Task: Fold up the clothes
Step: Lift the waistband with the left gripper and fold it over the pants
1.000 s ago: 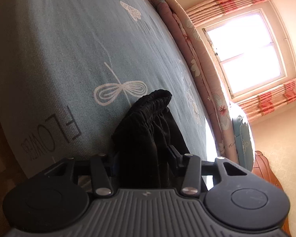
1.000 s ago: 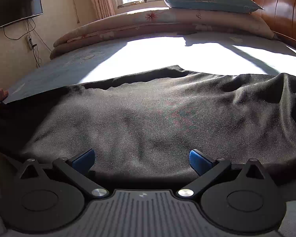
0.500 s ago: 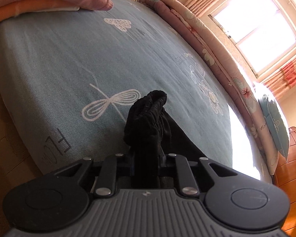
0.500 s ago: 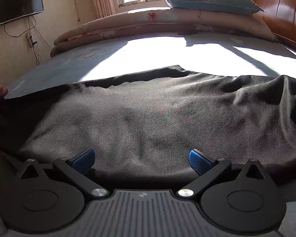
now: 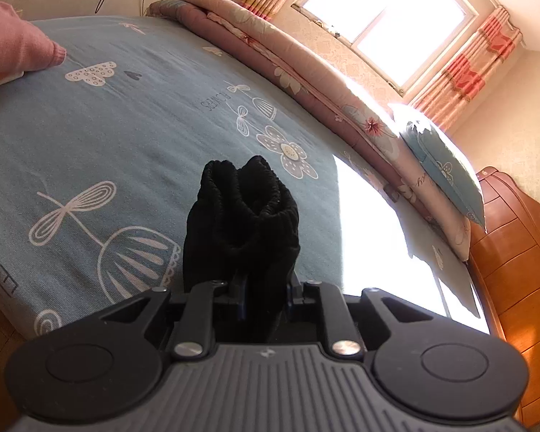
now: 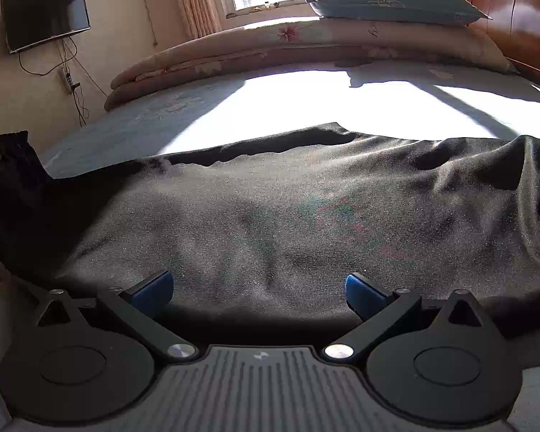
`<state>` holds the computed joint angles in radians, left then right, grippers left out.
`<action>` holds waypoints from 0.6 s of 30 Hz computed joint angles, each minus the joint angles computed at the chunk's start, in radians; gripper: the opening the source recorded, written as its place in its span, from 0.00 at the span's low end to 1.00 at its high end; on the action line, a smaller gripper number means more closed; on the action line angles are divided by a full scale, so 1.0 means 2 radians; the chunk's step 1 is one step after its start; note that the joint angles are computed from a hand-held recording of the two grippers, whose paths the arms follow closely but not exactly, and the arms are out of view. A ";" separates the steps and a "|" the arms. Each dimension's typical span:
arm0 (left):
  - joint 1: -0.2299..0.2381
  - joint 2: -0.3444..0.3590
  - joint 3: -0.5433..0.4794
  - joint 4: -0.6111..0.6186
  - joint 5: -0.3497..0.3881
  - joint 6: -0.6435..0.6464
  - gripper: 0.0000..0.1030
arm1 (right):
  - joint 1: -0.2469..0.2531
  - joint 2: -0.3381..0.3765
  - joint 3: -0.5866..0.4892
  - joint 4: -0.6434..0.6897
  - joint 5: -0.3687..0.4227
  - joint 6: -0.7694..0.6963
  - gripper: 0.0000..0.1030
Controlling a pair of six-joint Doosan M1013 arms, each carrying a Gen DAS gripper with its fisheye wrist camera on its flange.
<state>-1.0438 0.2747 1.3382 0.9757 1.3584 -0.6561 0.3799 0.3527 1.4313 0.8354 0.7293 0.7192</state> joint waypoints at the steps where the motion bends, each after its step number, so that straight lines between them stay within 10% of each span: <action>1: 0.002 0.002 -0.004 0.001 -0.009 0.005 0.16 | -0.001 0.000 0.000 0.003 0.001 -0.002 1.00; 18: 0.037 0.054 -0.083 -0.034 -0.119 0.107 0.16 | -0.008 0.001 0.002 0.035 0.013 -0.011 1.00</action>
<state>-0.9707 0.3830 1.1730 0.9083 1.1209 -0.4425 0.3632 0.3540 1.4344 0.9055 0.7550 0.6972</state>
